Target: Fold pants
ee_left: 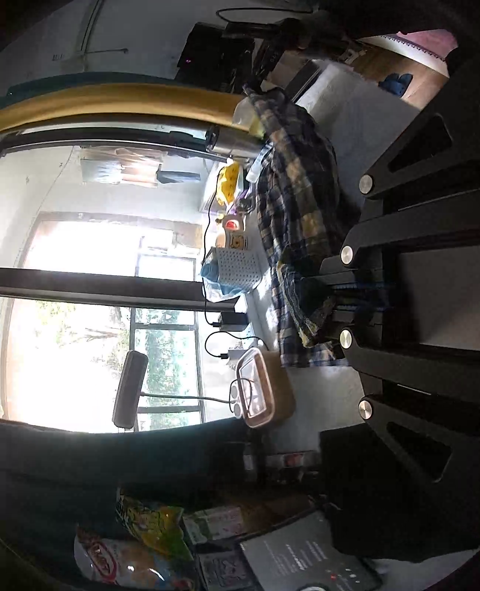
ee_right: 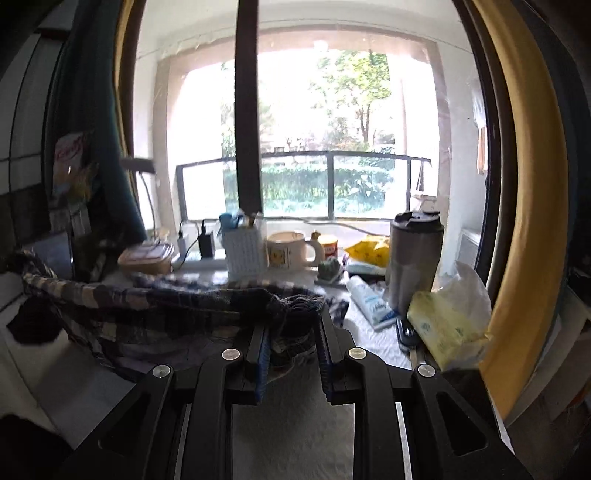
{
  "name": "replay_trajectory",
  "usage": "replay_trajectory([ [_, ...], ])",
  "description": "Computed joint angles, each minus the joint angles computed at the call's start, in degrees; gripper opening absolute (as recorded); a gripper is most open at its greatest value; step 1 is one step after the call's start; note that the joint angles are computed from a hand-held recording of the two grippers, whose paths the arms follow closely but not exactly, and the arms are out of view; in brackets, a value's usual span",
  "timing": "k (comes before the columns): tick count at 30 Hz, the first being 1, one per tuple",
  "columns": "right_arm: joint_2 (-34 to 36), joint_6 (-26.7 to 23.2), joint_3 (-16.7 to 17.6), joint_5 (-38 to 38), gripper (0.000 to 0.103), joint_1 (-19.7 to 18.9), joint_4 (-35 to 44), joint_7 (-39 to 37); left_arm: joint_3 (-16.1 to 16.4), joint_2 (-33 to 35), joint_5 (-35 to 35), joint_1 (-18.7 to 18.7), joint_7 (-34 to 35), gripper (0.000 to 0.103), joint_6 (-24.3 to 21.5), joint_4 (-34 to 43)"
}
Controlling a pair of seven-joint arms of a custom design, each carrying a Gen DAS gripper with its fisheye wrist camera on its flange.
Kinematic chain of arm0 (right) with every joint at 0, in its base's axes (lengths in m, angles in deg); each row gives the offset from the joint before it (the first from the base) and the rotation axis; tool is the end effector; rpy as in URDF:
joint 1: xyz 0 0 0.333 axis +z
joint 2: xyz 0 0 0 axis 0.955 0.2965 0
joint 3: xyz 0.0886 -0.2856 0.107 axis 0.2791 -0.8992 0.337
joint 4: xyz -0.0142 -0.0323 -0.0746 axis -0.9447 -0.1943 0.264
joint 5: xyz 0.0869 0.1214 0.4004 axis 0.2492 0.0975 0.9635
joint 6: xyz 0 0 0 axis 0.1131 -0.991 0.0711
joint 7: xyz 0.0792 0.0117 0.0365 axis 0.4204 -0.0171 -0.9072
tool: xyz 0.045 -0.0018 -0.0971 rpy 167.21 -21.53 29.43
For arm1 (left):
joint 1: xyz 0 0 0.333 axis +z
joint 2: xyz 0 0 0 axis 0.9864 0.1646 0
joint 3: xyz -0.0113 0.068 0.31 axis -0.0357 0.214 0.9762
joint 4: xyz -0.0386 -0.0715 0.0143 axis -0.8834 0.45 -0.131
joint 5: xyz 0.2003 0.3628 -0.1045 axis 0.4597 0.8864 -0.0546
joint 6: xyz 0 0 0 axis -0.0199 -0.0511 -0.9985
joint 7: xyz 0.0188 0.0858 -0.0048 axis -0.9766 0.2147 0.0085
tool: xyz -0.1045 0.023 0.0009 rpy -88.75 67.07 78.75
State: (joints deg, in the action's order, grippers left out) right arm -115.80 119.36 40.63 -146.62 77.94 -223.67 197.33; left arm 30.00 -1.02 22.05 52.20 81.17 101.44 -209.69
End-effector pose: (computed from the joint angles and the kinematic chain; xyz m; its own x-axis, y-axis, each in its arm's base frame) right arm 0.3299 0.2455 0.5219 -0.0879 -0.9961 0.0023 -0.3406 0.0279 -0.9398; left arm 0.4805 -0.2614 0.5665 -0.5821 -0.8090 0.0817 -0.3866 0.1870 -0.9031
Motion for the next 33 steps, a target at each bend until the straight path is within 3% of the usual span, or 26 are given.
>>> replay_trajectory([
  [4, 5.1, -3.4, 2.4, -4.8, 0.023, -4.0, 4.8, 1.9, -1.3, 5.3, 4.1, 1.9, -1.0, 0.004, 0.1, 5.3],
  [11, 14.4, -5.9, -1.0, -11.5, 0.023, -4.4, 11.3, 4.5, -5.8, 15.7, 17.7, 8.3, -10.2, 0.004, 0.1, 15.5],
  [14, 19.4, -7.5, -3.0, -12.5, 0.023, -3.5, 15.2, 2.2, -6.0, 20.0, 25.4, 9.8, -16.4, 0.004, -1.9, 20.3],
  [19, 27.9, -9.8, -6.4, -13.4, 0.023, -1.6, 22.2, -1.6, -3.6, 28.2, 38.8, 9.5, -27.7, 0.004, -6.5, 29.1],
  [26, 36.9, -12.7, -11.5, -11.1, 0.023, 2.6, 29.7, -7.8, -4.7, 38.7, 46.3, 11.6, -33.9, 0.005, -14.8, 41.3],
  [31, 42.6, -10.9, -16.4, -5.7, 0.023, 5.2, 33.4, -13.5, -4.4, 46.3, 49.3, 11.5, -37.5, 0.01, -21.0, 51.5],
  [33, 44.3, -10.9, -18.0, -3.8, 0.023, 6.4, 34.5, -15.7, -2.4, 48.4, 52.2, 10.0, -40.3, 0.024, -21.1, 54.1],
])
